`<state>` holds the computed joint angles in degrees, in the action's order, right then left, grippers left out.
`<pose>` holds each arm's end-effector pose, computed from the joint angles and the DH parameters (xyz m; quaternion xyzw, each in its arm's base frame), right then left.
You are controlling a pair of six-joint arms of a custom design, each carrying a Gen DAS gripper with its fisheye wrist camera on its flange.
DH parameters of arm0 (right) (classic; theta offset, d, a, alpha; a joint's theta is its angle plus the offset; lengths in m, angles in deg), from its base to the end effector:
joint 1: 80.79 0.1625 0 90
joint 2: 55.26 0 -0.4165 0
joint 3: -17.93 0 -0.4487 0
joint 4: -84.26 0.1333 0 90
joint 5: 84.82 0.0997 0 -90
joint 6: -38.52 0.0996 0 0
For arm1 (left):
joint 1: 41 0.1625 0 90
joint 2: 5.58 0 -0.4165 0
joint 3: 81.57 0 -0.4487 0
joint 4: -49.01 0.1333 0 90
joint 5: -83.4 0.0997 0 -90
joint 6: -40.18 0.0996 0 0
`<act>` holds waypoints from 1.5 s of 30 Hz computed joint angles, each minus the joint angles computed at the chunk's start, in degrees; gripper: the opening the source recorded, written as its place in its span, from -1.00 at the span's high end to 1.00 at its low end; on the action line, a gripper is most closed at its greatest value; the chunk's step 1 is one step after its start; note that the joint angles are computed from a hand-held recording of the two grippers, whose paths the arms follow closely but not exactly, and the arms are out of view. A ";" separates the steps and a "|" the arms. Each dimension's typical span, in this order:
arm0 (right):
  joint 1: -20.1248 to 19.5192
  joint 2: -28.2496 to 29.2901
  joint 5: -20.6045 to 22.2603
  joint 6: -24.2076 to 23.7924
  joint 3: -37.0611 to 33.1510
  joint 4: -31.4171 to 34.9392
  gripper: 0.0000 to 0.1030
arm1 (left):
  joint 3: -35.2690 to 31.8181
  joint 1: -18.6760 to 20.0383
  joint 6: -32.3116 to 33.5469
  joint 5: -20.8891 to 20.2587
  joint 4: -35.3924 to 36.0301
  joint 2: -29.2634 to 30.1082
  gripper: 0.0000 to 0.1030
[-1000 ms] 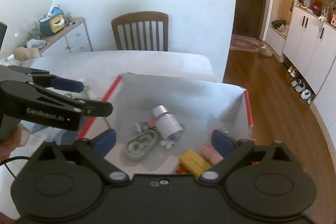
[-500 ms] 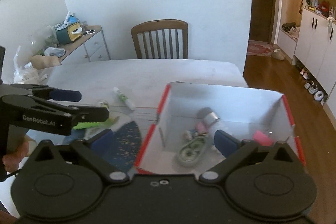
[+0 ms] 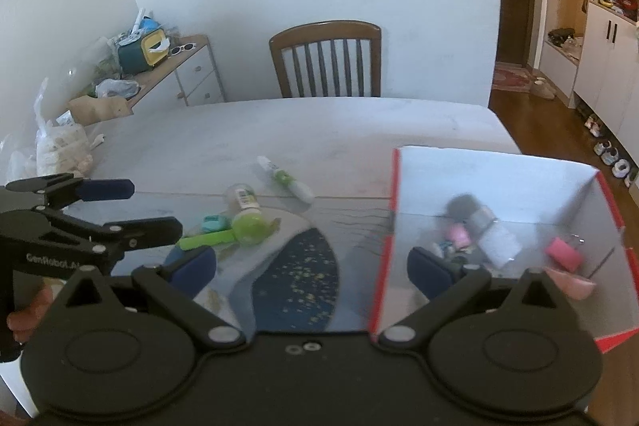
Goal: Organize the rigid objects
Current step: 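Withdraw both tools from the shoebox back over the mat, then reach the left tool toward the green highlighter while the right tool approaches the toothpick jar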
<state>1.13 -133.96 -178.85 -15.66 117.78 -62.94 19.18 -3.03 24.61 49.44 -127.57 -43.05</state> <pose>0.0352 -0.6506 0.3874 0.3621 -0.8787 0.2474 0.1885 -0.3763 -0.5676 0.0034 0.1804 0.8509 -0.4041 0.2832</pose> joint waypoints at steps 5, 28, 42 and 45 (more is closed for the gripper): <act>1.55 2.08 -0.95 1.58 0.37 -1.33 -0.98 | 2.75 1.16 1.99 0.06 -2.09 -1.34 -1.00; 6.15 20.14 -13.53 0.57 -8.90 -4.73 -0.93 | 2.80 11.39 7.46 -5.52 -4.09 0.85 -1.00; 7.26 26.97 -16.60 -3.52 -13.93 -3.67 -0.45 | -0.22 14.09 10.20 -6.61 -4.42 3.78 -0.98; 7.28 27.70 -16.89 -4.26 -14.45 -3.62 -0.37 | -0.53 14.13 11.68 -6.25 -5.84 4.40 -0.87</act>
<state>8.41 -106.27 -195.74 -19.91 103.33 -66.56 18.65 11.10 36.30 43.19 -133.41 -38.65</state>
